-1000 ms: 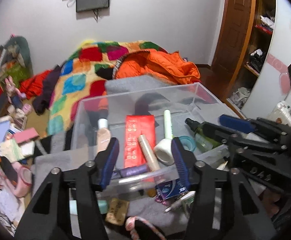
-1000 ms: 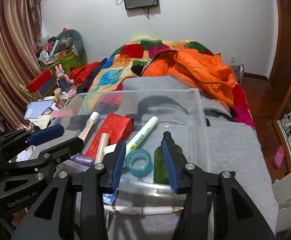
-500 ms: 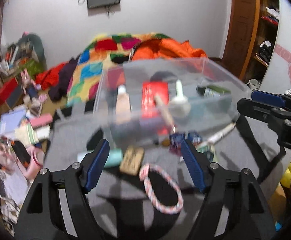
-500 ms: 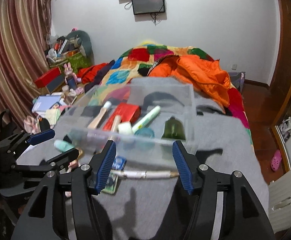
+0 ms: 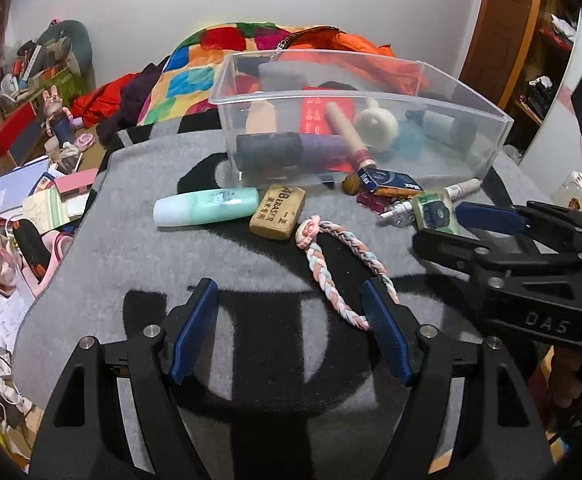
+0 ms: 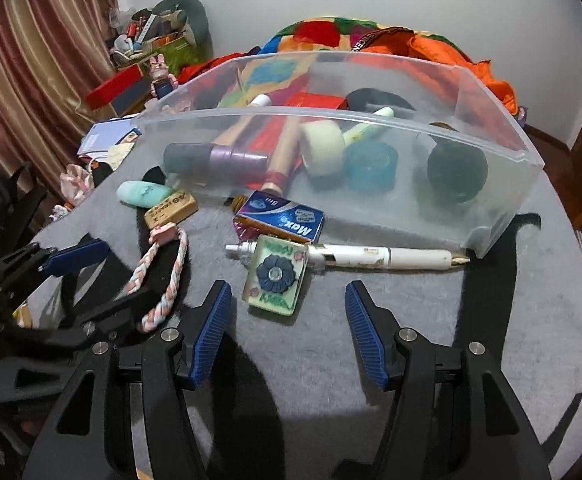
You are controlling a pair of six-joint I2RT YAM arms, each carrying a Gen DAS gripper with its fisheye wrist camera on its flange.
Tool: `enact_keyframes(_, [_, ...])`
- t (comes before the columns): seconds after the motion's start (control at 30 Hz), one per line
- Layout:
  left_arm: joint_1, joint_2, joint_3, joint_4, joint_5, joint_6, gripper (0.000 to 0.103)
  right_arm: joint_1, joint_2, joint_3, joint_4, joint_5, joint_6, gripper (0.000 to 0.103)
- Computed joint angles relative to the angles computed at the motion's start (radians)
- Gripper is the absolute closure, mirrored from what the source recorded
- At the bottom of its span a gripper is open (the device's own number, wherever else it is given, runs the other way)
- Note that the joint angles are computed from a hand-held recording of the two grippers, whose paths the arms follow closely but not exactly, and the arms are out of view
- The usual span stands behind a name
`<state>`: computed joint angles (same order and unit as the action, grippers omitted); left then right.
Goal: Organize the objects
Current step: 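Grasp the green flower-print card with the right tool, then grasp pink-white rope bracelet with left tool while right tool holds the card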
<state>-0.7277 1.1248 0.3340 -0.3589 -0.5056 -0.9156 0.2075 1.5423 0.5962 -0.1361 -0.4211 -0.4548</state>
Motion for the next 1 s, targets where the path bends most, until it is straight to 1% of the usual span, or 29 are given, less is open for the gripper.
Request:
enact_keyframes(0.03, [0.008, 0.005, -0.004, 0.018, 0.006, 0.008, 0.029, 0.001, 0.000, 0.000, 0.003, 0.003, 0.000, 0.057])
enact_keyframes(0.07, [0.020, 0.010, -0.006, 0.035, 0.014, 0.017, 0.029, 0.003, -0.001, -0.001, 0.007, 0.008, 0.000, 0.061])
enact_keyframes(0.13, [0.040, 0.027, -0.004, 0.061, 0.024, 0.033, 0.029, 0.002, -0.008, -0.002, 0.004, 0.011, -0.003, 0.076])
enact_keyframes(0.17, [0.052, 0.036, 0.001, 0.075, 0.032, 0.046, 0.029, 0.000, -0.011, -0.003, 0.004, 0.011, -0.003, 0.079])
enact_keyframes(0.2, [0.061, 0.037, 0.003, 0.084, 0.040, 0.057, 0.029, -0.008, -0.012, -0.002, -0.001, 0.006, -0.008, 0.081])
enact_keyframes(0.33, [0.109, 0.046, 0.006, 0.152, 0.106, 0.112, 0.029, -0.054, -0.020, 0.014, -0.031, -0.037, -0.008, 0.081])
enact_keyframes(0.57, [0.151, 0.141, 0.048, 0.255, 0.175, 0.158, 0.029, -0.136, -0.051, 0.043, -0.080, -0.085, -0.026, 0.081])
enact_keyframes(0.63, [0.157, 0.161, 0.051, 0.280, 0.184, 0.164, 0.029, -0.152, -0.048, 0.054, -0.094, -0.097, -0.030, 0.081])
enact_keyframes(0.7, [0.147, 0.190, 0.068, 0.283, 0.162, 0.166, 0.031, -0.159, -0.045, 0.059, -0.095, -0.100, -0.026, 0.081])
enact_keyframes(0.73, [0.138, 0.200, 0.074, 0.280, 0.146, 0.163, 0.037, -0.164, -0.044, 0.062, -0.097, -0.102, -0.026, 0.081])
enact_keyframes(0.77, [0.127, 0.213, 0.081, 0.272, 0.125, 0.158, 0.041, -0.167, -0.044, 0.063, -0.099, -0.104, -0.027, 0.081])
enact_keyframes(0.8, [0.110, 0.220, 0.084, 0.259, 0.095, 0.147, 0.046, -0.170, -0.045, 0.064, -0.101, -0.106, -0.028, 0.081])
enact_keyframes(0.83, [0.099, 0.216, 0.080, 0.251, 0.076, 0.138, 0.054, -0.172, -0.046, 0.063, -0.102, -0.108, -0.028, 0.081])
enact_keyframes(0.87, [0.091, 0.210, 0.078, 0.236, 0.053, 0.120, 0.059, -0.170, -0.050, 0.062, -0.101, -0.109, -0.027, 0.081])
enact_keyframes(0.93, [0.091, 0.181, 0.058, 0.223, 0.043, 0.097, 0.075, -0.171, -0.057, 0.058, -0.100, -0.113, -0.027, 0.081])
enact_keyframes(1.0, [0.099, 0.143, 0.040, 0.202, 0.042, 0.075, 0.087, -0.170, -0.066, 0.057, -0.103, -0.116, -0.025, 0.081])
